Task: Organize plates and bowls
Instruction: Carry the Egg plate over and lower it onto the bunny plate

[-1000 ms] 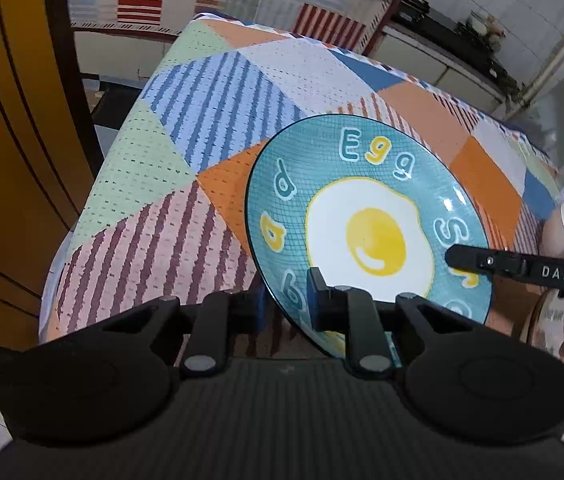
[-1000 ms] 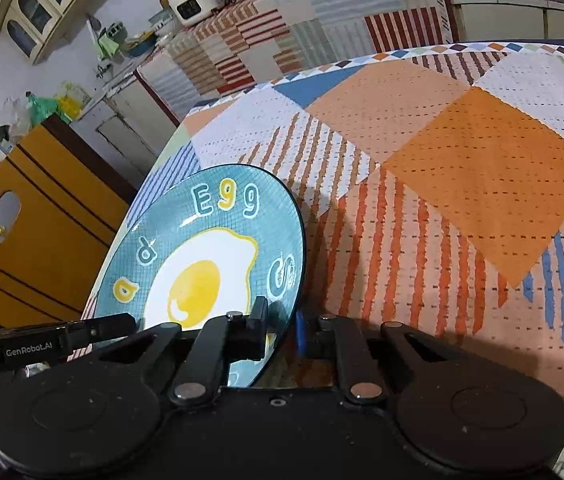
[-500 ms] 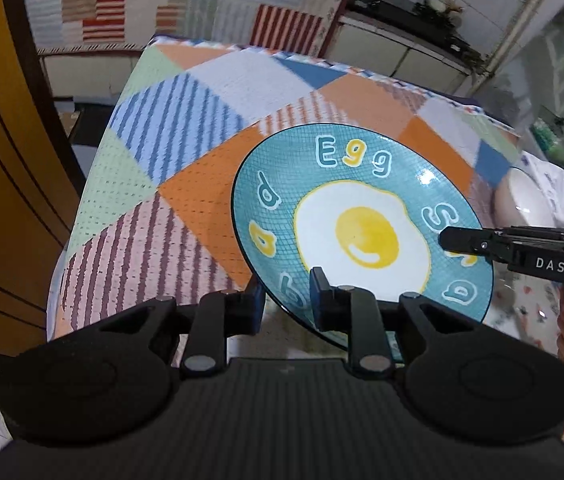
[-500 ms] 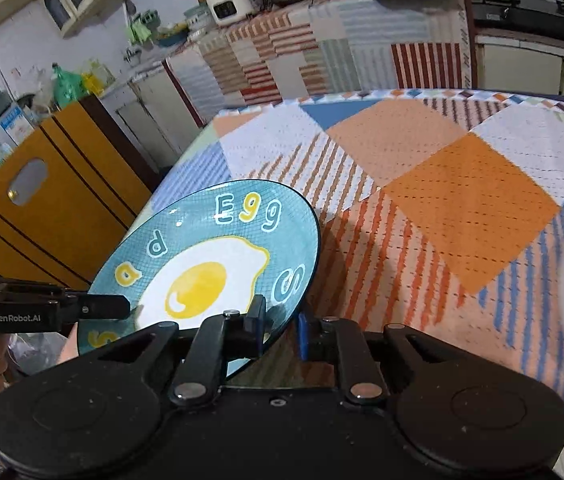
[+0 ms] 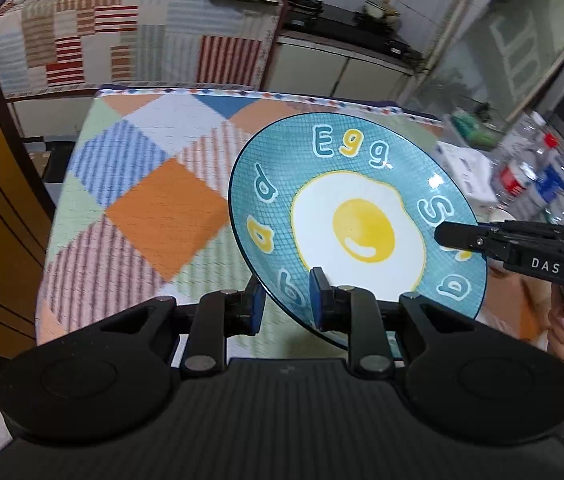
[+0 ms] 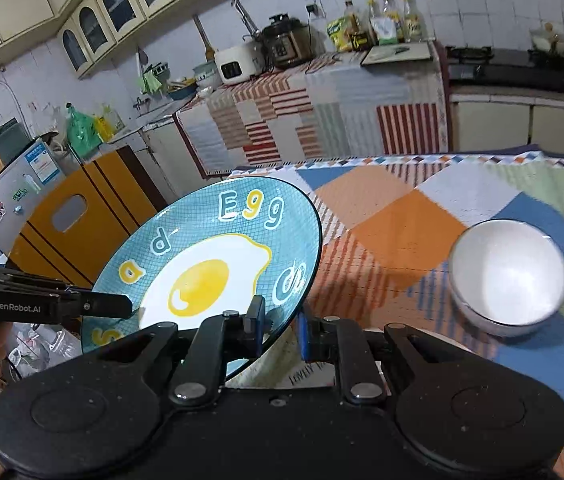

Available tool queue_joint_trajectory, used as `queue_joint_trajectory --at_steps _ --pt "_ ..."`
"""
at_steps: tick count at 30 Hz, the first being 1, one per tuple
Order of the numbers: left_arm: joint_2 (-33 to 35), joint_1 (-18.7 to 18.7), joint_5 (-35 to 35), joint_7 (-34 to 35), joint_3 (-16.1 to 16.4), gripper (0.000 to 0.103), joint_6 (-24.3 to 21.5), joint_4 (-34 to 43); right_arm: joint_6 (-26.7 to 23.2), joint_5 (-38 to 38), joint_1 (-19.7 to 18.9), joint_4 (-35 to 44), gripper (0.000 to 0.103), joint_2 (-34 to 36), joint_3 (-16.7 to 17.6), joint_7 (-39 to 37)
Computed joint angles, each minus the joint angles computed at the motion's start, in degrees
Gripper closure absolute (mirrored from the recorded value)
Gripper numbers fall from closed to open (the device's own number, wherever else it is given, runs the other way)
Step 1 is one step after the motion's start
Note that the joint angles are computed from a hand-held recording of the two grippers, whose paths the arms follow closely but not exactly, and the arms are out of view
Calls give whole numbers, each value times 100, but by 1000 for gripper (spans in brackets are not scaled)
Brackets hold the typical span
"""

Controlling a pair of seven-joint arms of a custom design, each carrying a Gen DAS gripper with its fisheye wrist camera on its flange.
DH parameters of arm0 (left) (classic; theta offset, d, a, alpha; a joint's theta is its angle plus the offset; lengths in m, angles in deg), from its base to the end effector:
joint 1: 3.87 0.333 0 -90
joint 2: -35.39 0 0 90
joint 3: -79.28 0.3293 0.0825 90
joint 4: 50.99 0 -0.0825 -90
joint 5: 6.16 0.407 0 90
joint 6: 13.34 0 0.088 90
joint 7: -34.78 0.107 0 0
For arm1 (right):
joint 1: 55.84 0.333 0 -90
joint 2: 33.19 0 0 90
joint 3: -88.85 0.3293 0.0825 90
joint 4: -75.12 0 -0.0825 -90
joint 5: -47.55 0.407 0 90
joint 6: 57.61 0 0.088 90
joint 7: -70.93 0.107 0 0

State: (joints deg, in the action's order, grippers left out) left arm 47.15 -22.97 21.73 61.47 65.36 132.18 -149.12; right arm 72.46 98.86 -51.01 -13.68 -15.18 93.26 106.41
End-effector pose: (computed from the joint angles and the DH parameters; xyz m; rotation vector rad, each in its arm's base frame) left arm 0.5837 -0.3696 0.5447 -2.1132 1.6667 -0.8942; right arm 0.7081 0.1277 0.5285 -2.0141 1.0070 -0.0451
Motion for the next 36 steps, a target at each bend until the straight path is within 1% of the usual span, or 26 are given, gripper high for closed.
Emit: queue_joint_trajectory --at_steps 3,7,11,14,19,23,28,31,33,36 --pt "117 -89 -31 65 -73 82 -17 189 -20 19 -88 -274 82 -284 -74 -153" --pt "473 -276 18 316 -141 82 -42 628 25 115 -199 -696 82 -637 -230 -246" --pt "869 -377 -271 666 -236 82 -93 1048 135 131 -290 -1074 82 -895 -401 -174" --pt "1120 -460 -483 834 -265 82 -192 1297 142 -55 -321 -1220 82 -959 -495 -10" --pt "1409 -550 -725 995 -277 82 -280 1494 175 -183 -386 -1450 82 -971 -568 151" --pt "1617 -617 -840 974 -245 82 -408 1659 111 -378 -414 -1479 81 -874 -594 318" --pt "1793 -594 -1020 1113 -278 82 -565 1829 90 -563 -429 -1497 81 -781 -587 425" --pt "1848 -551 -1179 1199 -314 82 -656 1879 11 -720 -415 -1415 81 -686 -584 619" --pt "1889 -539 -1254 1228 -320 82 -696 1921 -96 -952 -392 -1287 80 -600 -586 712" --pt "1903 -521 -1323 1274 -328 82 -660 1907 -172 -1260 -356 -1137 79 -506 -588 851"
